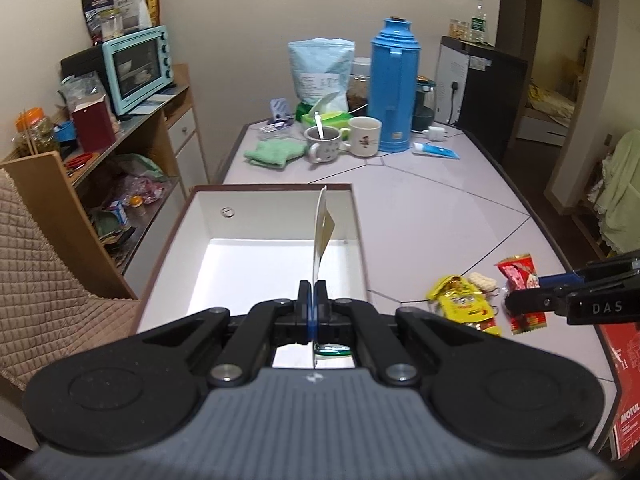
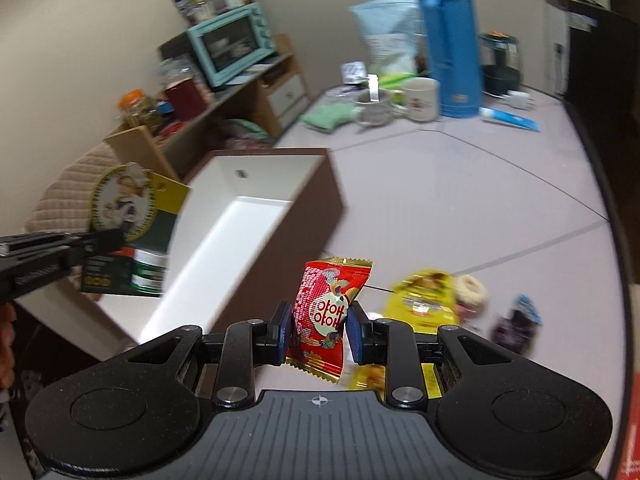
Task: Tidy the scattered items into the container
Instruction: 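Carry the red packet and green snack pack over the open box with both tools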
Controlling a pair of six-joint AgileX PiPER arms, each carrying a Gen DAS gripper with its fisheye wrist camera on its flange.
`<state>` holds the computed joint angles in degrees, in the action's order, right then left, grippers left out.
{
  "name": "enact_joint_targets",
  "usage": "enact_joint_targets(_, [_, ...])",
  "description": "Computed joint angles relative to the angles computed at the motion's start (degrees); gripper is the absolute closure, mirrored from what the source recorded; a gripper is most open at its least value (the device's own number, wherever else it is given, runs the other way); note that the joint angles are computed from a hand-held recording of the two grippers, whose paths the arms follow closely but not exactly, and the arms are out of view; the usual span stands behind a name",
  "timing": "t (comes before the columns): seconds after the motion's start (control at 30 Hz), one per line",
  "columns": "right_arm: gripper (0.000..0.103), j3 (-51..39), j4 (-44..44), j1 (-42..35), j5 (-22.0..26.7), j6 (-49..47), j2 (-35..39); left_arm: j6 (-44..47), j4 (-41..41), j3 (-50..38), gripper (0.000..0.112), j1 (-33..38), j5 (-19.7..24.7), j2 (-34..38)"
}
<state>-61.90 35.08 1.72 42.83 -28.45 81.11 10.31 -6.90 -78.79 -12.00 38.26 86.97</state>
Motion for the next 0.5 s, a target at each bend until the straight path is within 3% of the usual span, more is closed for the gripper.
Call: enact_joint_targets(0.5, [0.075,-11.7,-10.1,22.2,-7.7,19.4,13.2,20.7,-14.0,-0.9,0.112,15.4,4.1,4.8])
